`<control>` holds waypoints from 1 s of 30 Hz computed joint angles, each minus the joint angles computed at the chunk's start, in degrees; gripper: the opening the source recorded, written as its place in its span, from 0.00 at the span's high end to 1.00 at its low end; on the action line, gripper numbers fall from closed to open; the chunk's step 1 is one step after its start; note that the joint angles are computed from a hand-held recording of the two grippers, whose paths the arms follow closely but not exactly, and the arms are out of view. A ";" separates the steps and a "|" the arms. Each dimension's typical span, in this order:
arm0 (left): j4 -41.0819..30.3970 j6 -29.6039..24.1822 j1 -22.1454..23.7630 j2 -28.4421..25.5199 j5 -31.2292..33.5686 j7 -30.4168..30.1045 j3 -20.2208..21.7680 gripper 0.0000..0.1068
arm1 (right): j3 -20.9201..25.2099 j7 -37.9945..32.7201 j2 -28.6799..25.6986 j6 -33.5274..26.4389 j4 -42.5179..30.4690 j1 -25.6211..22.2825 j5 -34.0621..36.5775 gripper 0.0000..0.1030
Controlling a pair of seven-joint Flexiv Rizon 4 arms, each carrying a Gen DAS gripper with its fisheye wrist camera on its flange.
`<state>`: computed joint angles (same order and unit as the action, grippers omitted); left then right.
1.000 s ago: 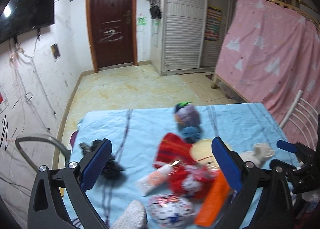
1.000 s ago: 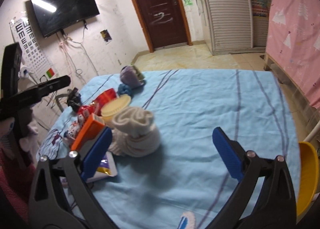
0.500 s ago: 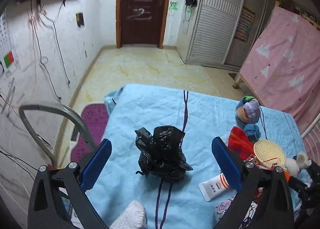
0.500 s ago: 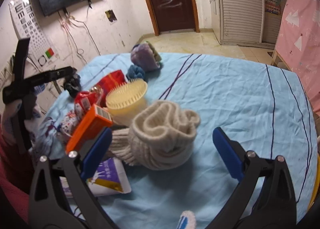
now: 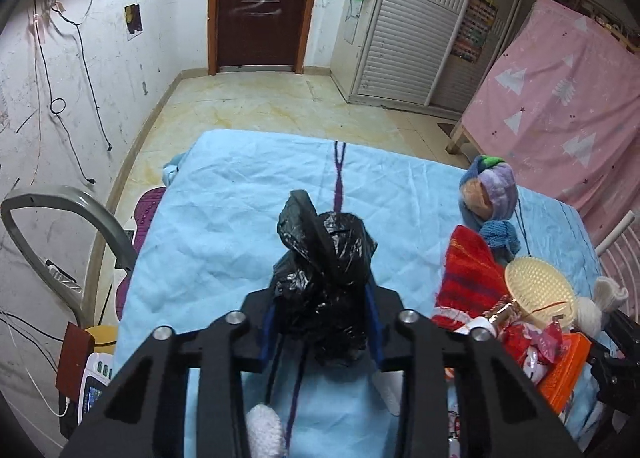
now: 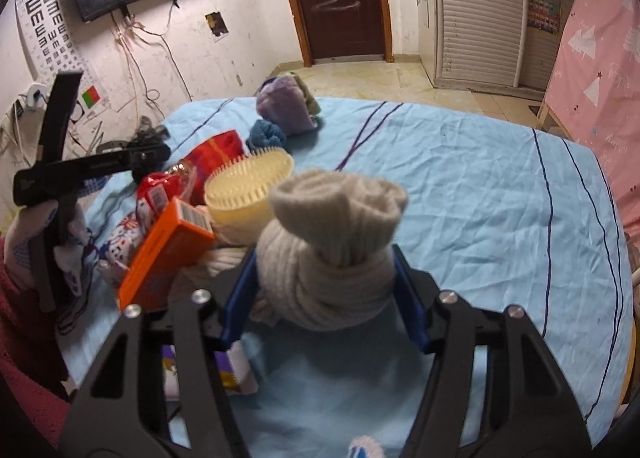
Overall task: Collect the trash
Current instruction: 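Carry the black bag and white sock to the yellow bin and release both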
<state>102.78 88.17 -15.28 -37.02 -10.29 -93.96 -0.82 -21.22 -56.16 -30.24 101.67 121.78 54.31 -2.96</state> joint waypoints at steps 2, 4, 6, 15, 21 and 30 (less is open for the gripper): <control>0.20 0.45 -0.23 0.15 0.09 -0.18 -0.08 0.78 | -0.42 -0.26 0.00 1.90 0.66 0.43 0.84 0.43; 0.71 1.08 -0.41 0.62 0.11 -0.36 -0.29 0.78 | -2.57 -0.99 0.00 3.43 1.45 2.63 2.83 0.43; 1.22 1.60 -0.87 1.33 0.22 -0.60 -0.13 0.78 | -3.63 -2.10 0.39 4.56 2.19 3.87 4.82 0.43; 1.01 2.61 -7.63 4.58 3.12 -3.01 4.41 0.78 | -10.69 -8.45 3.50 9.68 6.63 10.75 16.56 0.43; -0.83 2.51 -10.08 5.29 4.21 -2.88 2.75 0.78 | -13.30 -13.03 5.89 12.69 9.73 13.18 24.38 0.43; -5.67 0.11 -13.38 3.94 5.22 -2.19 0.18 0.78 | -12.21 -19.58 9.73 17.46 13.27 11.28 34.02 0.42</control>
<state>97.11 88.28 -28.66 -33.08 -5.07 -96.15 -0.64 -33.43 -75.74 -20.51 119.14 135.05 65.59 31.06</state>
